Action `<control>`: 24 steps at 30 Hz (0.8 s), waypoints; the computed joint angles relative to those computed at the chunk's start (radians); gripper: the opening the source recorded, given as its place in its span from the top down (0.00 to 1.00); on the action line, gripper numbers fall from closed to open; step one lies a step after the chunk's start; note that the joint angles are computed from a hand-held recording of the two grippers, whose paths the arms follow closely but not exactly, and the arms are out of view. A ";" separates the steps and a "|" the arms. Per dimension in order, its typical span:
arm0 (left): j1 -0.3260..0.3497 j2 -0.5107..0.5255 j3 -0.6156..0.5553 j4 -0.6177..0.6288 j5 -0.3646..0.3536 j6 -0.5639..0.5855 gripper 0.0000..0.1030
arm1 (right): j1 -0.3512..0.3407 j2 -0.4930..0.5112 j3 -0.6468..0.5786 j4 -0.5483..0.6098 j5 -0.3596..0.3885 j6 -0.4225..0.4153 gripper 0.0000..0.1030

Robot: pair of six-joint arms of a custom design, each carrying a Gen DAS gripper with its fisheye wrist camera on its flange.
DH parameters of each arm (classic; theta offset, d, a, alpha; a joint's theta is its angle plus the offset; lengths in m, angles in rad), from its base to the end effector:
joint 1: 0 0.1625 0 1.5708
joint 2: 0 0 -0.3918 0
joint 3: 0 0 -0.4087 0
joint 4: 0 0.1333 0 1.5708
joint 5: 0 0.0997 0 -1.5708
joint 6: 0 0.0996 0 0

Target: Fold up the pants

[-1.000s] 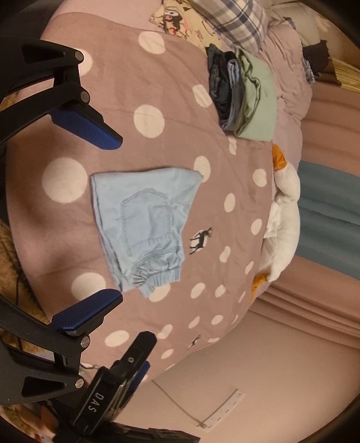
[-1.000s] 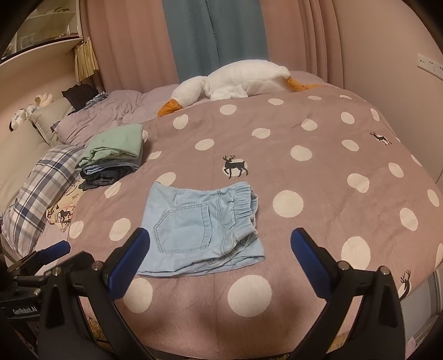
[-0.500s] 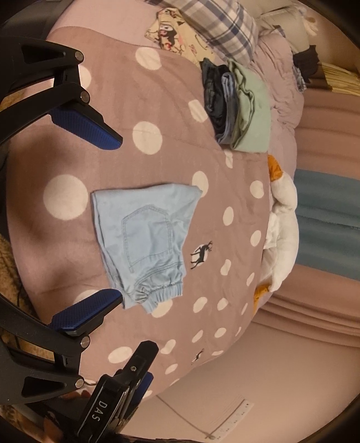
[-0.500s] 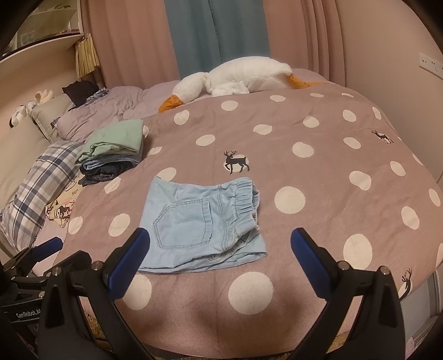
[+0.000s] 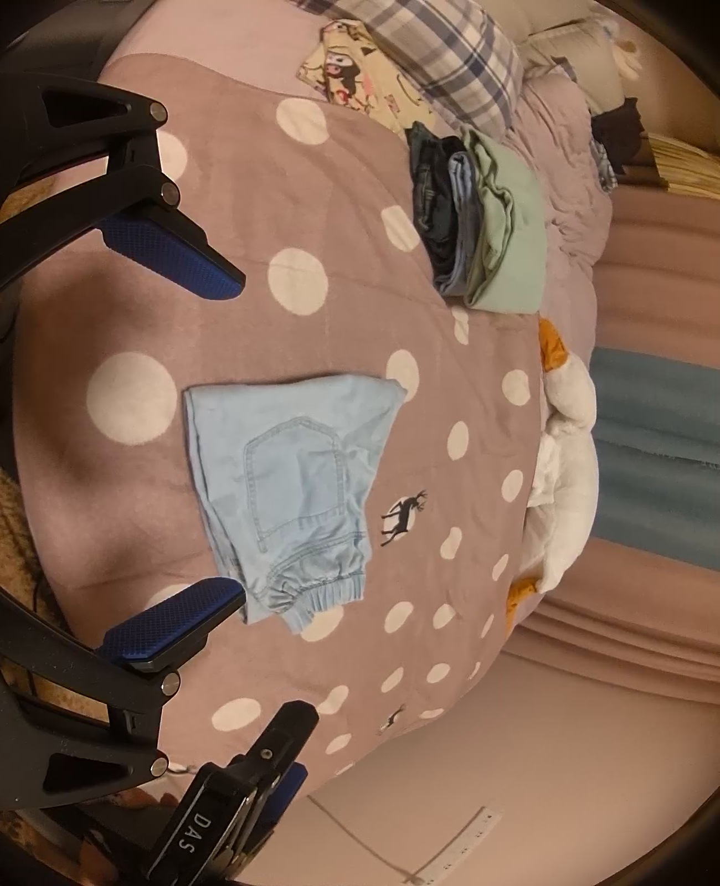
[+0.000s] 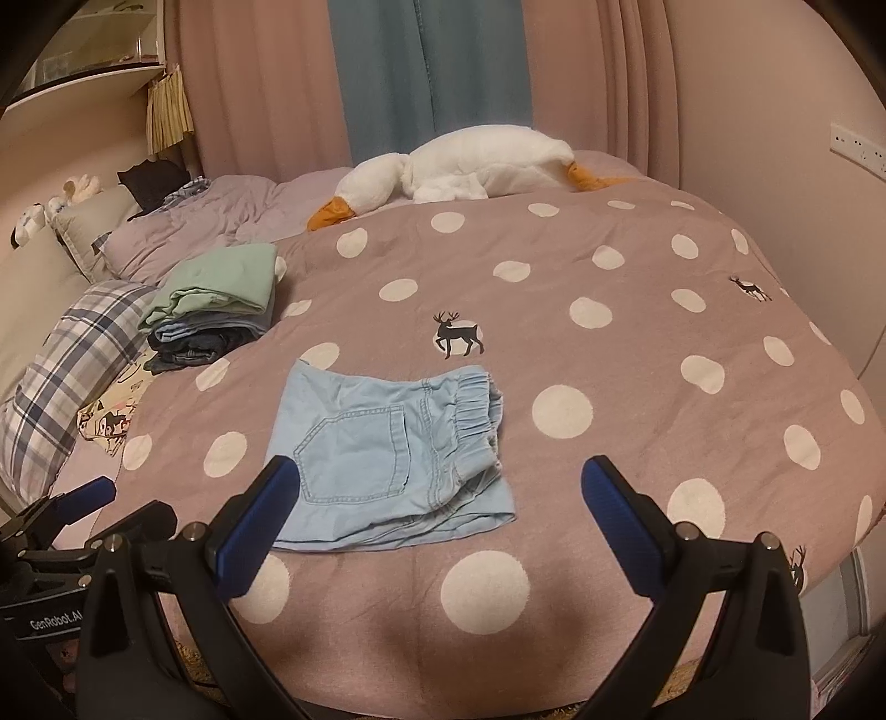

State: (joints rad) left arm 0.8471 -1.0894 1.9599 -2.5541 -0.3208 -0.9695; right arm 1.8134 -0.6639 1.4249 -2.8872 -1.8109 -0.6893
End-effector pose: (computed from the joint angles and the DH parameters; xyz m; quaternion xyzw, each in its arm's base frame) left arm -0.1917 -0.5611 0.1773 -0.1320 0.7995 -0.4678 0.3528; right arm 0.2842 -0.6923 0.0924 0.3996 -0.8677 0.2399 0.1726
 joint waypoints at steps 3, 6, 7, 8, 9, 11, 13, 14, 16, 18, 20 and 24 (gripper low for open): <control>-0.004 0.003 0.001 -0.003 0.012 0.006 0.03 | 0.001 0.002 -0.001 -0.002 -0.003 0.000 0.01; -0.006 0.003 0.002 -0.006 0.015 0.010 0.03 | 0.000 0.002 -0.001 -0.008 -0.008 0.001 0.01; -0.006 0.002 0.003 -0.014 0.010 0.015 0.03 | 0.000 0.002 -0.001 -0.010 -0.010 0.001 0.01; -0.005 0.001 0.004 -0.016 0.006 0.016 0.03 | 0.000 0.002 -0.001 -0.011 -0.011 0.002 0.01; -0.004 0.000 0.005 -0.016 0.005 0.017 0.03 | 0.000 0.002 0.000 -0.011 -0.011 0.001 0.01; -0.004 0.000 0.004 -0.011 0.005 0.014 0.03 | -0.001 0.001 0.001 -0.009 -0.009 -0.001 0.01; -0.005 0.002 0.005 -0.019 0.004 0.018 0.03 | 0.000 -0.001 0.003 -0.011 -0.011 -0.002 0.01; -0.005 0.003 0.006 -0.025 0.003 0.022 0.03 | 0.000 -0.001 0.004 -0.011 -0.010 -0.002 0.01; -0.005 0.001 0.011 -0.040 0.002 0.035 0.03 | 0.000 -0.001 0.004 -0.010 -0.010 -0.002 0.01; -0.005 0.001 0.014 -0.050 0.000 0.043 0.03 | 0.000 -0.001 0.003 -0.008 -0.010 -0.002 0.01; -0.004 -0.001 0.017 -0.063 -0.003 0.055 0.03 | 0.000 -0.001 0.003 -0.009 -0.011 -0.002 0.01; -0.003 -0.002 0.017 -0.067 -0.005 0.060 0.03 | 0.000 -0.001 0.004 -0.009 -0.011 -0.003 0.01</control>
State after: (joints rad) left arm 0.8443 -1.0911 1.9768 -2.6207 -0.3260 -0.9099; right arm 1.8132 -0.6654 1.4286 -2.8957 -1.8216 -0.6919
